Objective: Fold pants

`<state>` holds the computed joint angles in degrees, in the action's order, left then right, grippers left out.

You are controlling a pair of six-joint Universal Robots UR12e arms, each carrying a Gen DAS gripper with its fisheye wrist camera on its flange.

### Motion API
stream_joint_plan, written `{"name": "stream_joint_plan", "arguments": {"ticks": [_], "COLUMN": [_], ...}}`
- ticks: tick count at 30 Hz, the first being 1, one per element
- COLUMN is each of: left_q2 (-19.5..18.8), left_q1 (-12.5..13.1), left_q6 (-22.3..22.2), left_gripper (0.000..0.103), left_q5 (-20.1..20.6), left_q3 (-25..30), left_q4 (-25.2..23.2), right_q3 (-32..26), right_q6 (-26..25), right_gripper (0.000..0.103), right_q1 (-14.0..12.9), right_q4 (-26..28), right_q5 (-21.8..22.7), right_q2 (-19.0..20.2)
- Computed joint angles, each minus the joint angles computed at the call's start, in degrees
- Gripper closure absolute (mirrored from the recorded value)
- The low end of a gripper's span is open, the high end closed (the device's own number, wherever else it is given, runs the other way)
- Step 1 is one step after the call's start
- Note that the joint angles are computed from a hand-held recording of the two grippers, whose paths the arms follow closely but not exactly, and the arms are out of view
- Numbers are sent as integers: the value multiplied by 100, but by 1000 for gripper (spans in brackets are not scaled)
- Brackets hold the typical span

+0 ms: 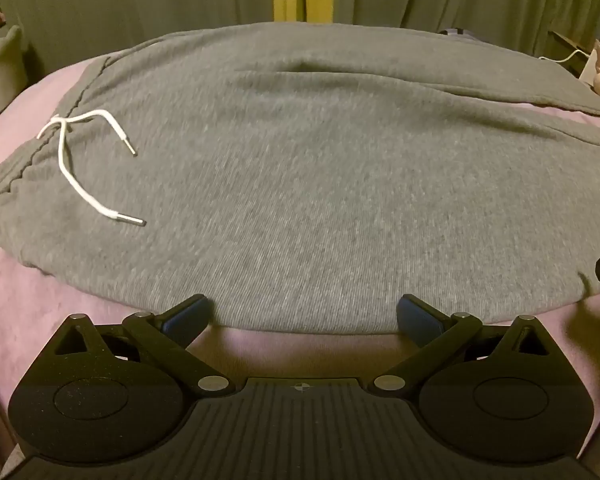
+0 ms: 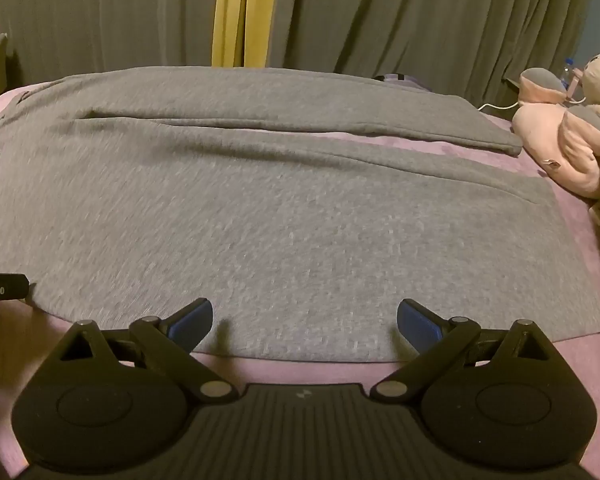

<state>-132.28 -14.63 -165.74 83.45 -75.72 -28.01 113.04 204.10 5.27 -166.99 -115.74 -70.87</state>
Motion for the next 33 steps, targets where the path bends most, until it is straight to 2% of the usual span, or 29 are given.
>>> {"name": "stream_joint_plan", "arguments": {"ticks": [33], "left_q2": [21], "left_q1": [17], "left_q6": [0], "left_gripper": [0], "left_q5": [-23], "left_q3": [-34], "left_q4": [11], "right_q3": [-61], "right_q6": [-3], "right_gripper": [4], "right_q1": [17], "right_q4": [74], "right_q5": [37], "right_q2": [57]}}
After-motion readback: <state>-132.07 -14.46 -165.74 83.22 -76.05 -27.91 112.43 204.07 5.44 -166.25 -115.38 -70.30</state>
